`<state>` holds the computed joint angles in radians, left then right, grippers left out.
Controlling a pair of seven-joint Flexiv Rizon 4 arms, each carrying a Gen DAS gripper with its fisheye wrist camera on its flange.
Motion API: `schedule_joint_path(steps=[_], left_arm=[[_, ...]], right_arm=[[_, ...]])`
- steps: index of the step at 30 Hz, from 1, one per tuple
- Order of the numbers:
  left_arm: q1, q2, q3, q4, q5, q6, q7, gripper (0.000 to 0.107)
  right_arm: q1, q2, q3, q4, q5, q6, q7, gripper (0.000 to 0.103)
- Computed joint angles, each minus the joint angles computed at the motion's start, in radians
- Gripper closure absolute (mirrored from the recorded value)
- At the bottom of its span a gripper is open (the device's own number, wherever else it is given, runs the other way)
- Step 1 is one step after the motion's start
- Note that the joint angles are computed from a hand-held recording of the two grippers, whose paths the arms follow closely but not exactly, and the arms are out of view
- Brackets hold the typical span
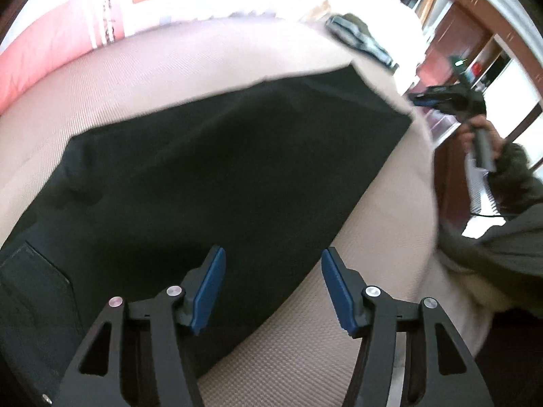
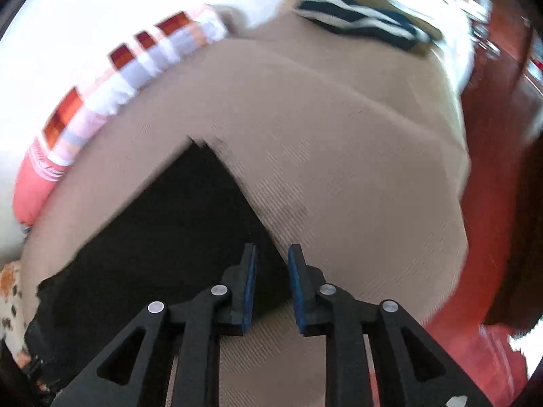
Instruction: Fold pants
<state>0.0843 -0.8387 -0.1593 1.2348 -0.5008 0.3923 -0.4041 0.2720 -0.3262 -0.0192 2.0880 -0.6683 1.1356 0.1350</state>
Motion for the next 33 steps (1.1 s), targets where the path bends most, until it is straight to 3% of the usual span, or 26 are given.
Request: schedule_joint_path(steps=[2,7,12,17,23,28,33], left_arm=[[0.015,-0.016,-0.014,-0.036,-0.033,-0.028,-0.025,0.047],[-0.007,-0.089,0.0,-0.124,-0.091,0.155,-0.213,0.046],[-0.018,-0.179,0.017,-0.243,-0.033,0.242,-0.382,0.046],[-0.018,-0.237,0.018,-0.328,0.023,0.226,-0.479,0.046],[-0.025,-0.28,0.02,-0.401,0.076,0.194,-0.51,0.046],[-0.019,-0.269,0.01,-0.378,0.083,0.2,-0.513,0.046],[-0.024,-0.281,0.019,-0.402,0.093,0.182,-0.537,0.046]], right_arm=[[-0.03,-0.039,0.004,-0.055,0.021,0.053,-0.085,0.084],[-0.181,-0.191,0.11,-0.208,0.249,0.214,-0.412,0.08],[-0.323,-0.332,0.28,-0.389,0.408,0.139,-0.678,0.077],[-0.339,-0.395,0.316,-0.48,0.484,0.075,-0.81,0.078],[-0.325,-0.4,0.291,-0.482,0.586,0.131,-0.866,0.084],[-0.339,-0.401,0.304,-0.48,0.672,0.161,-0.956,0.084],[-0.42,-0.429,0.428,-0.504,0.758,0.168,-1.18,0.084]])
